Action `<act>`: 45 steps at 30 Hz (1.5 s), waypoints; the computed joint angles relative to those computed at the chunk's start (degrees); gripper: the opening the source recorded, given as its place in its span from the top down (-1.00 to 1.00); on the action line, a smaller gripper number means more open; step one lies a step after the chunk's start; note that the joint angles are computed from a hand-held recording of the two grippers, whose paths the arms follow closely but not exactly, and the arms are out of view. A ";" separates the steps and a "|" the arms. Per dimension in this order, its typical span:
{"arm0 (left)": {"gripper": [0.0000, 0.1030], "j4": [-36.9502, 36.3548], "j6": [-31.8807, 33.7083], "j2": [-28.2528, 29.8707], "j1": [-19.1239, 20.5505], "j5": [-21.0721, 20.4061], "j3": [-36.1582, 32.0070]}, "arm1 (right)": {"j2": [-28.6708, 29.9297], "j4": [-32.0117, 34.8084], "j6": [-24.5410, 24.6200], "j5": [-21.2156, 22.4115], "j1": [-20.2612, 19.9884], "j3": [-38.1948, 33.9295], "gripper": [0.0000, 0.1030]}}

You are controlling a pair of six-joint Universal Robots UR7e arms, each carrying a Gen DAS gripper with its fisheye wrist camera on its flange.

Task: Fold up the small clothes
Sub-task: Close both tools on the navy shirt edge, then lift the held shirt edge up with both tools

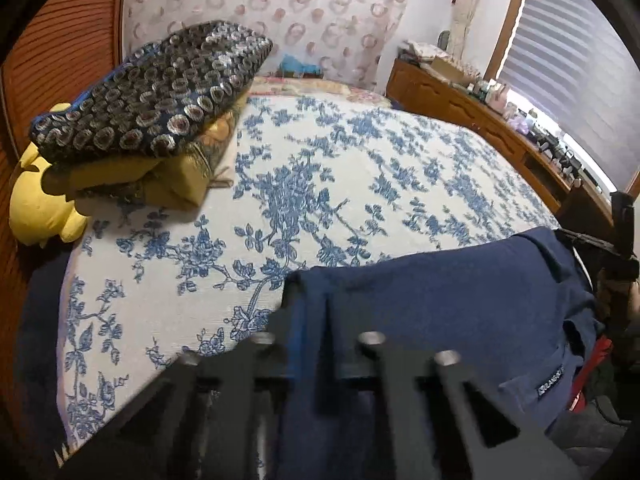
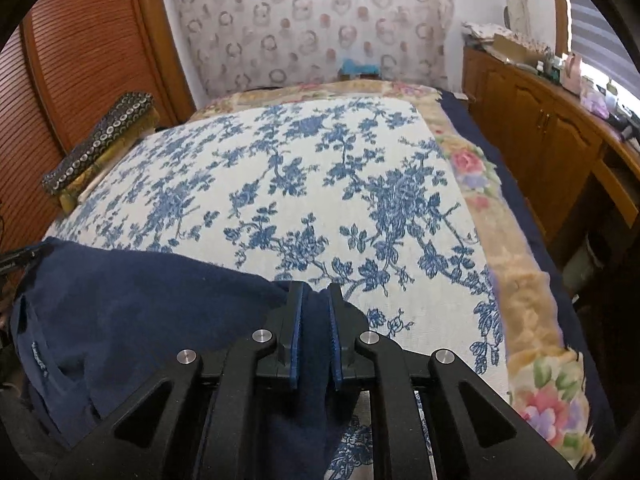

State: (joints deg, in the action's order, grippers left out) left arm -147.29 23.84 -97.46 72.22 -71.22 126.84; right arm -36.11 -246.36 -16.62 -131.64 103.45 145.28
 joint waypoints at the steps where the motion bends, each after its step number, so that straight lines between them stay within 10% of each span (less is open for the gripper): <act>1: 0.90 -1.18 -0.42 -0.73 0.06 -0.57 0.28 | 0.21 -0.35 -0.27 0.17 -0.14 -0.06 0.82; 14: 0.88 -1.55 -1.03 -2.60 0.03 -0.36 0.86 | 1.86 -5.36 -1.81 -0.47 0.77 -0.65 0.80; 22: 0.65 -1.02 -1.94 -0.16 0.03 2.86 0.39 | 0.22 -3.59 -2.72 -0.15 0.14 0.20 0.06; 32: 0.38 1.94 -1.99 0.80 0.28 3.42 -0.62 | 0.44 -1.23 -2.67 2.72 -1.43 0.85 0.01; 37: 0.35 2.40 -1.09 0.73 0.39 2.45 -0.58 | 0.47 -0.50 -3.84 2.48 -0.95 1.03 0.51; 39: 0.66 3.07 0.04 0.46 0.52 1.18 -0.43 | 0.05 0.33 -3.44 3.46 -1.07 1.46 0.74; 45: 0.82 6.58 -2.47 -7.20 -1.16 -6.59 0.42 | 2.41 -6.59 -2.21 4.97 2.61 3.52 0.85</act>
State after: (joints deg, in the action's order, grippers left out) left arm -140.71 21.37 -104.65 71.06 -77.81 127.26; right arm -33.69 -252.96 -18.83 -126.67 106.06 148.80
